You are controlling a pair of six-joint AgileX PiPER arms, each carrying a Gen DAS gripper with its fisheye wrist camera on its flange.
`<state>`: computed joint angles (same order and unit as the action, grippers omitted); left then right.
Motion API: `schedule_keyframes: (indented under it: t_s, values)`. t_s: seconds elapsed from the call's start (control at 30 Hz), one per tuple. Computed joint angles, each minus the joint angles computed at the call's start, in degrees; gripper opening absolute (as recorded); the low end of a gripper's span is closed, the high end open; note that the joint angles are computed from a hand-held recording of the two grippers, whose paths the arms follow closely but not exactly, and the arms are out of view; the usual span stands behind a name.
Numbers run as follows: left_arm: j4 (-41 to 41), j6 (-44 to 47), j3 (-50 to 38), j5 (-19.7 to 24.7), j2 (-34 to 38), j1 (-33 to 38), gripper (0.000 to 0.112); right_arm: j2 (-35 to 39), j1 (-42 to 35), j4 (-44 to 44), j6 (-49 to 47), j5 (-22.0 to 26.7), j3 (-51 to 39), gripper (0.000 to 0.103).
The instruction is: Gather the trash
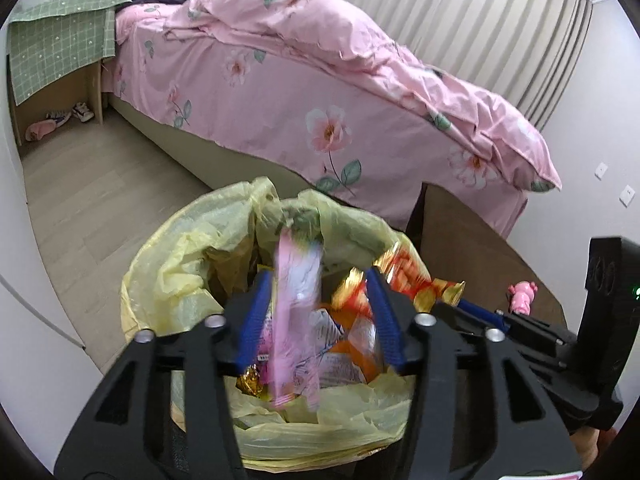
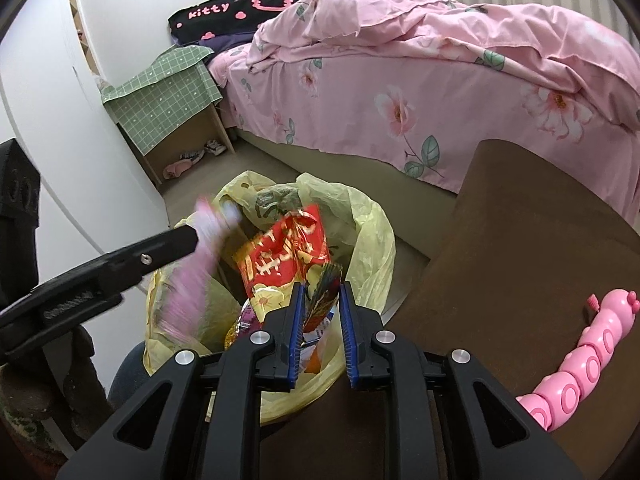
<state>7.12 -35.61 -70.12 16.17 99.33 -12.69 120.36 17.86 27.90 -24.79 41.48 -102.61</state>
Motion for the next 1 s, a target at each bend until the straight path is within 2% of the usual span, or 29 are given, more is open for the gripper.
schedule_keyframes:
  t_s: [0.07,0.17,0.27,0.33,0.4,0.47,0.53,0.67,0.7,0.8,0.87,0.93,1.0]
  values:
    - [2.65,-3.26,0.16,0.16,-0.39,0.02,0.055,-0.51,-0.01,0.73,-1.20,-0.56,0.75,0.042]
    - [2.67,-4.14,0.35,0.77,-0.87,0.22,0.063,-1.51,0.44,-0.94,-0.74,-1.66,2.00,0.042]
    - [1.52,-3.22,0.69,2.69,-1.96,-0.08,0.083,-5.28,0.18,-2.46,-0.20,-3.72,6.55,0.042]
    - [1.86,-2.96,1.90,3.09,-3.67,-1.03,0.086,-9.81,-0.60,-1.26,-1.87,-6.40,12.24,0.042]
    - [5.56,-5.34,3.36,4.52,-6.41,-3.37,0.089,-15.76,-1.77,1.06,-4.45,-8.96,19.16,0.043]
    - [11.55,-10.28,5.02,5.98,-9.57,-6.60,0.092,-23.18,-3.36,2.64,-5.74,-10.31,26.69,0.046]
    - [17.66,-14.90,6.13,8.38,-12.57,-10.55,0.092,-29.17,-4.32,0.43,-3.04,-10.28,31.69,0.047]
    - [30.96,-26.83,8.31,15.70,-18.06,-20.93,0.092,-41.55,-8.76,2.61,-2.97,-7.75,40.77,0.048]
    - [34.31,-30.63,8.68,19.07,-19.46,-24.76,0.092,-44.62,-9.66,2.18,-1.99,-7.04,42.75,0.051]
    - [39.30,-37.58,8.18,28.56,-21.20,-33.18,0.092,-53.49,-11.28,-1.03,1.00,-6.55,48.47,0.053]
    - [43.38,-41.66,7.24,36.29,-21.01,-39.00,0.092,-59.34,-11.00,-6.17,6.10,-8.35,52.33,0.053]
    - [45.51,-44.43,6.33,41.91,-20.58,-43.07,0.092,-64.05,-10.26,-10.63,11.04,-8.22,54.88,0.053]
    - [45.44,-45.28,6.41,43.67,-21.26,-45.45,0.092,-66.46,-9.31,-12.64,13.64,-7.61,55.99,0.053]
